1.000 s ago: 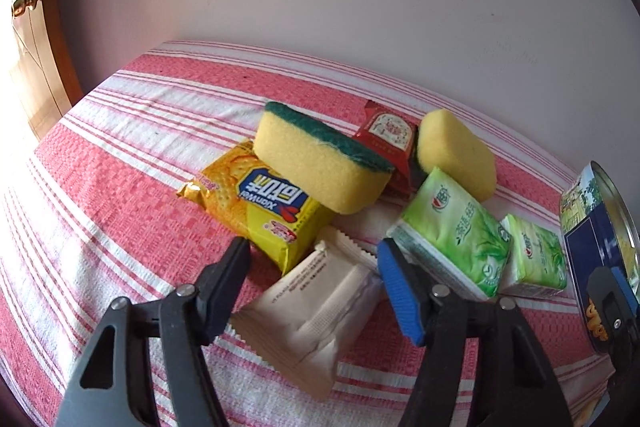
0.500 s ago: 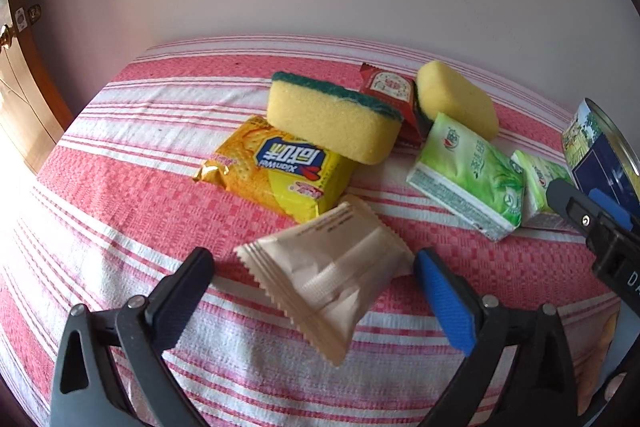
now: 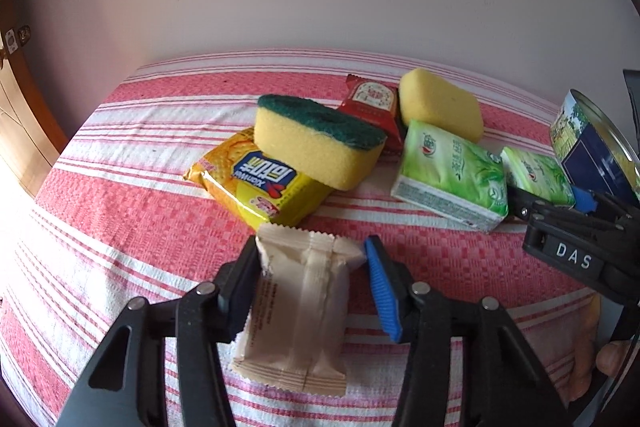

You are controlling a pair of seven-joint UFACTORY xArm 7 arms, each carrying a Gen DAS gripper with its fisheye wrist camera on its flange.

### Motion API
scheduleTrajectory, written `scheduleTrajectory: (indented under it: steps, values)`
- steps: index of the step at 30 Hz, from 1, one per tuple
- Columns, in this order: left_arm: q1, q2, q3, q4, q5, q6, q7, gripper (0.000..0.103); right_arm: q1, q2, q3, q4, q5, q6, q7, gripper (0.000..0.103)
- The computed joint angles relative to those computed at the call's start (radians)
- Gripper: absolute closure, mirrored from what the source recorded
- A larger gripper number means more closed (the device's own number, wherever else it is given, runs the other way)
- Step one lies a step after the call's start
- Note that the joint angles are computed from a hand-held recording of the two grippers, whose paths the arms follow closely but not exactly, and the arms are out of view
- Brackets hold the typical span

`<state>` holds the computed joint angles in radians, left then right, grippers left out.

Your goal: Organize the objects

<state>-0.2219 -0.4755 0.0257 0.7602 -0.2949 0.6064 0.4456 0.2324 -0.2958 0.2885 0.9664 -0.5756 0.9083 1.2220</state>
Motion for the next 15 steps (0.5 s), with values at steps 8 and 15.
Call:
scheduleTrajectory:
  steps: [8,15]
  values:
    - [-0.06,-0.006,0.099,0.037,-0.212,0.062,0.087,0.053,-0.028,-0.179,0.013,-0.152,0.01,-0.136,0.021,0.027]
    - [-0.081,0.052,0.151,0.076,-0.356,0.026,0.249,0.053,-0.095,-0.367,0.099,-0.256,-0.019,-0.166,0.022,0.027]
